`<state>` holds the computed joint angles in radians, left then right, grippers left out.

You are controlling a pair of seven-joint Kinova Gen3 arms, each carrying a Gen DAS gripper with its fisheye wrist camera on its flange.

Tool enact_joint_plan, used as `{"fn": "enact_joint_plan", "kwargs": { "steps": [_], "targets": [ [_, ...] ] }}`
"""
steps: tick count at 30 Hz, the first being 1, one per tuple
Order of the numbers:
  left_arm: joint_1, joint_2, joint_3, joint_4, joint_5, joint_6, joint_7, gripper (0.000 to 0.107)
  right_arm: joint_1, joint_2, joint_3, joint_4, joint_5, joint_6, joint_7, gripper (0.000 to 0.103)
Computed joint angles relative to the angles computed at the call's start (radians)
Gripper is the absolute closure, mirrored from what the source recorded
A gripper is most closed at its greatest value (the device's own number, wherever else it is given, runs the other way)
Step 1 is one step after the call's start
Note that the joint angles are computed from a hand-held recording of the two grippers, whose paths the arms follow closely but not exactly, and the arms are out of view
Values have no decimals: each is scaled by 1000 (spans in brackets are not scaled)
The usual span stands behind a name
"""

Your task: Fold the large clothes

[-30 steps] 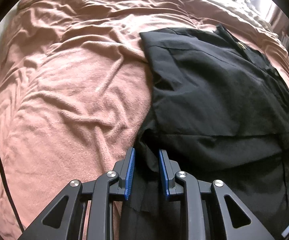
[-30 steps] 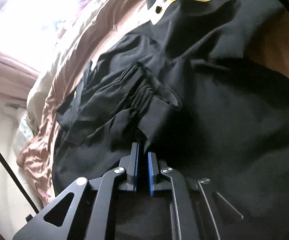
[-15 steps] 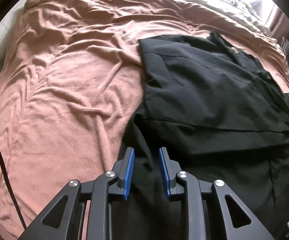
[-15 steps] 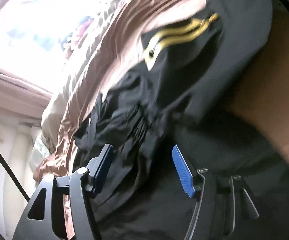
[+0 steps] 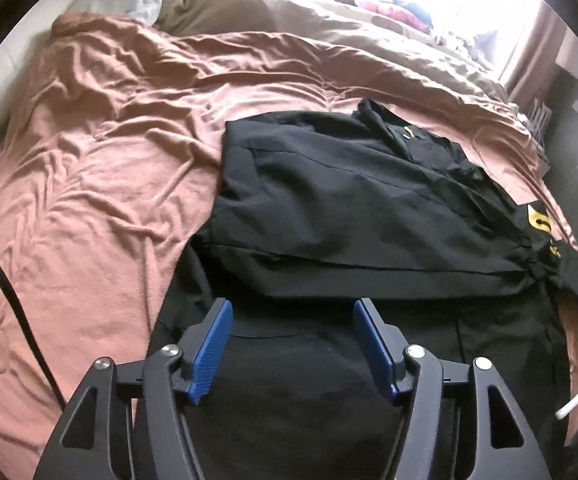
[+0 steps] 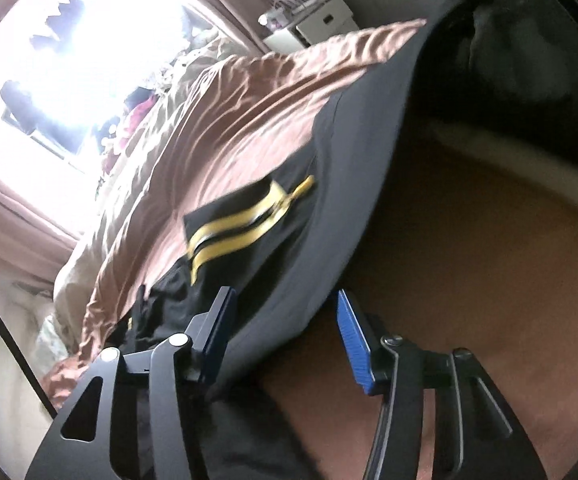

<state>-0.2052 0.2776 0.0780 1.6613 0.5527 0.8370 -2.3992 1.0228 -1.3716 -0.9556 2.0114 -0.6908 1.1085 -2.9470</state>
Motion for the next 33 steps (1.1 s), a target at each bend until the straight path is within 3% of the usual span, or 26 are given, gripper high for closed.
{"fn": "enact_joint_plan", "kwargs": {
  "steps": [4,5,8,12,17,19,22,33],
  "targets": [
    [46,9,-2,0,-57,-20,60,43,12,15,-24,19,5,4,20,55],
    [51,15,-1,-3,-64,-20,72,43,9,8,-25,30,-2,-1,18,62],
    [51,27,8,-2,-61,-32,88,43,2,7,-28,62,-24,-31,28,68],
    [46,46,12,5,-59,-62,97,43,14,14,-41,67,-36,-76,48,103],
    [23,86,13,-39,-44,-31,141,43,43,11,-27,-54,43,-35,63,103],
    [-25,90,33,-49,10,5,147,43,58,19,-24,-118,53,-47,86,103],
    [-26,63,29,-26,30,-11,134,43,89,21,-22,-221,65,-27,101,103],
    [-37,60,25,-24,104,54,108,43,177,37,-86,-453,-85,-106,190,103]
  ]
}}
